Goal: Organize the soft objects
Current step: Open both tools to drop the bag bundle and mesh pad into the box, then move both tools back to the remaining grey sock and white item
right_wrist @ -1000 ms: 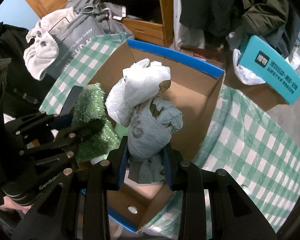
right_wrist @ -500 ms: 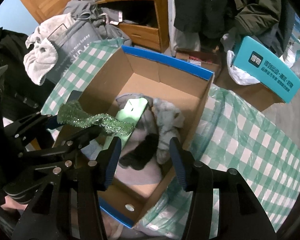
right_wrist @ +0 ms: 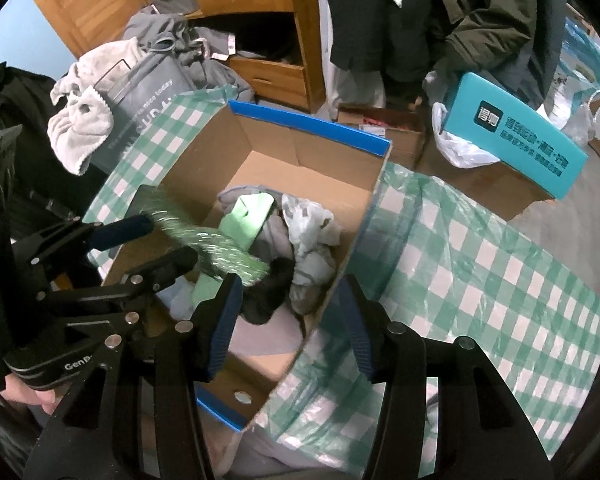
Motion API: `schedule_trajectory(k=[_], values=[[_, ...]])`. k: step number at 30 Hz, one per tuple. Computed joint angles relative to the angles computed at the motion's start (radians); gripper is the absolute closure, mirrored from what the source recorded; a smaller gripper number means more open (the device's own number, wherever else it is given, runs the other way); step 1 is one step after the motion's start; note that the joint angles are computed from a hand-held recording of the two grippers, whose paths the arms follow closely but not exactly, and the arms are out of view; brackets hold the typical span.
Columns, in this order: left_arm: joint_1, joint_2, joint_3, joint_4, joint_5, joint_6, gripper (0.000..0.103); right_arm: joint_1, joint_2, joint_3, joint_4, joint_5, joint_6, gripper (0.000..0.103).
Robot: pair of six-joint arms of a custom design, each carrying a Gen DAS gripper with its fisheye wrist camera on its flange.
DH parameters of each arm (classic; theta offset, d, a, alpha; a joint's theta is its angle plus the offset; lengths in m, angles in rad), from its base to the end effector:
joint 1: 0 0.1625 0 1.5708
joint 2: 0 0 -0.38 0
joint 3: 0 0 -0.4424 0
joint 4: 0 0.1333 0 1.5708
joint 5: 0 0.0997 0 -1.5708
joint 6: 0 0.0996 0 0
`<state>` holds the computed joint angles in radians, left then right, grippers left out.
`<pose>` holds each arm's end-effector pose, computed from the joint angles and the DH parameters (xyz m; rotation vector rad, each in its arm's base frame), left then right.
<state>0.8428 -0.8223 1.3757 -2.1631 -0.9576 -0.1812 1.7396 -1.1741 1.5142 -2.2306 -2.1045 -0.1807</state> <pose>-0.3486 -0.6776 0.1309 0.6808 2.4865 -0.4034 0.1966 -0.6619 0.3153 0.3363 -2.5584 0.4114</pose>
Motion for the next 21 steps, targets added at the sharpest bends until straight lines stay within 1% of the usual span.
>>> schedule_trajectory(k=[3,5,12,15,21], values=[[-0.008,0.0,0.002,-0.001,-0.009,0.007,0.047,-0.003,-0.02,0.017,-0.009,-0.002,0.0,0.051],[-0.014,0.001,0.002,0.004,-0.014,0.011,0.045,-0.008,-0.037,0.032,-0.018,-0.001,0.002,0.047],[-0.037,0.012,-0.001,0.008,-0.016,0.032,0.044,-0.028,-0.093,0.077,-0.037,-0.007,0.006,0.046],[-0.046,0.021,-0.005,0.01,-0.019,0.036,0.04,-0.039,-0.118,0.096,-0.043,-0.005,0.01,0.046],[-0.067,0.037,-0.008,0.016,-0.021,0.046,0.039,-0.058,-0.17,0.137,-0.057,-0.01,0.014,0.044]])
